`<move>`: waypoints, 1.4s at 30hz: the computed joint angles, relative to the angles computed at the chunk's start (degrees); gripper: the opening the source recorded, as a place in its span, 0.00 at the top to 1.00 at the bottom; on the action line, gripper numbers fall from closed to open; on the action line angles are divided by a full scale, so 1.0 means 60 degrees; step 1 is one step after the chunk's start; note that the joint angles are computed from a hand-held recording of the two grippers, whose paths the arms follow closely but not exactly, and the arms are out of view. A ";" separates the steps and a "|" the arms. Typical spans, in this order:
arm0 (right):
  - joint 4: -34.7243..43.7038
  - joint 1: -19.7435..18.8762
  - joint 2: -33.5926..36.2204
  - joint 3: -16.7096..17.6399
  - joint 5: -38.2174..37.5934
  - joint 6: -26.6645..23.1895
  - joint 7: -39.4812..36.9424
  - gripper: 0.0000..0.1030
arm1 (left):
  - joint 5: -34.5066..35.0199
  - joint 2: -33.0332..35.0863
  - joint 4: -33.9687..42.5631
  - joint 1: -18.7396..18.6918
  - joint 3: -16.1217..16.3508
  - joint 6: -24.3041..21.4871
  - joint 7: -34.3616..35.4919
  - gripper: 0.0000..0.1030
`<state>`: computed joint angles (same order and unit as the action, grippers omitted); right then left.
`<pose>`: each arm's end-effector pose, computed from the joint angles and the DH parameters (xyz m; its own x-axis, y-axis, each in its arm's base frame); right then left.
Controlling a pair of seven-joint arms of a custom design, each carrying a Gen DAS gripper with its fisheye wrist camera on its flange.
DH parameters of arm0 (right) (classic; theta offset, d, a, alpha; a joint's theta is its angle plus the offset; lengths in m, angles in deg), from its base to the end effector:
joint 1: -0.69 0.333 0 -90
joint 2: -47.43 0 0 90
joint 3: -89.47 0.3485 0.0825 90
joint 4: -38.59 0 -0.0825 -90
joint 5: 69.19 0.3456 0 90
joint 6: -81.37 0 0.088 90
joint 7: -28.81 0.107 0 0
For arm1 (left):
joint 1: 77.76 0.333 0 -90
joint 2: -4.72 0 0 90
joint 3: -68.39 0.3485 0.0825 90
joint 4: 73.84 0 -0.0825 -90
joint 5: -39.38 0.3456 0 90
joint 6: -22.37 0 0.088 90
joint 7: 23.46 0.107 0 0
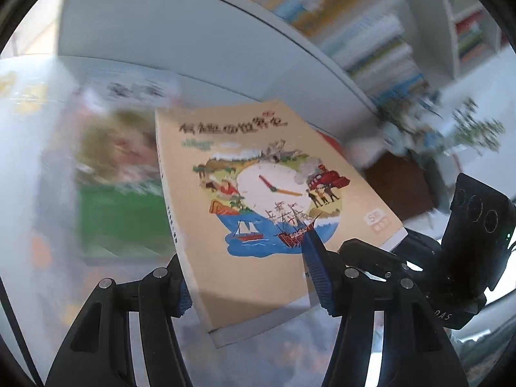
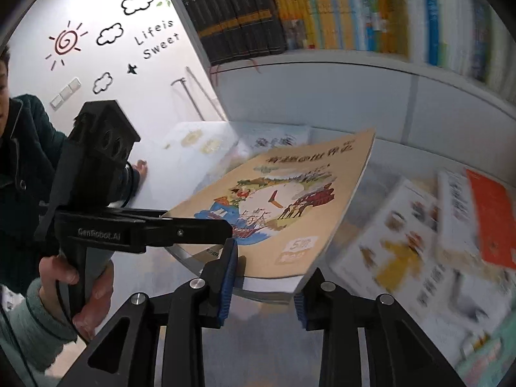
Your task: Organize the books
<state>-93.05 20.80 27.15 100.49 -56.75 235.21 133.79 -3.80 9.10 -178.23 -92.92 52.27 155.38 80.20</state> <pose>0.3793 0.2370 0.6164 0.2342 -0.9242 -0.3017 -0.7960 -0.0042 -0.6053 0.4988 -0.3108 0.5863 -0.4088 -0.6952 0.5912 -0.9018 0.2084 -0.3786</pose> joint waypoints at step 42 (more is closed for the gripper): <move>0.3134 -0.0133 0.5130 -0.0707 0.1195 0.0457 -0.2258 0.49 | 0.2105 0.2617 0.1281 0.1580 -0.0590 0.1222 -0.1638 0.37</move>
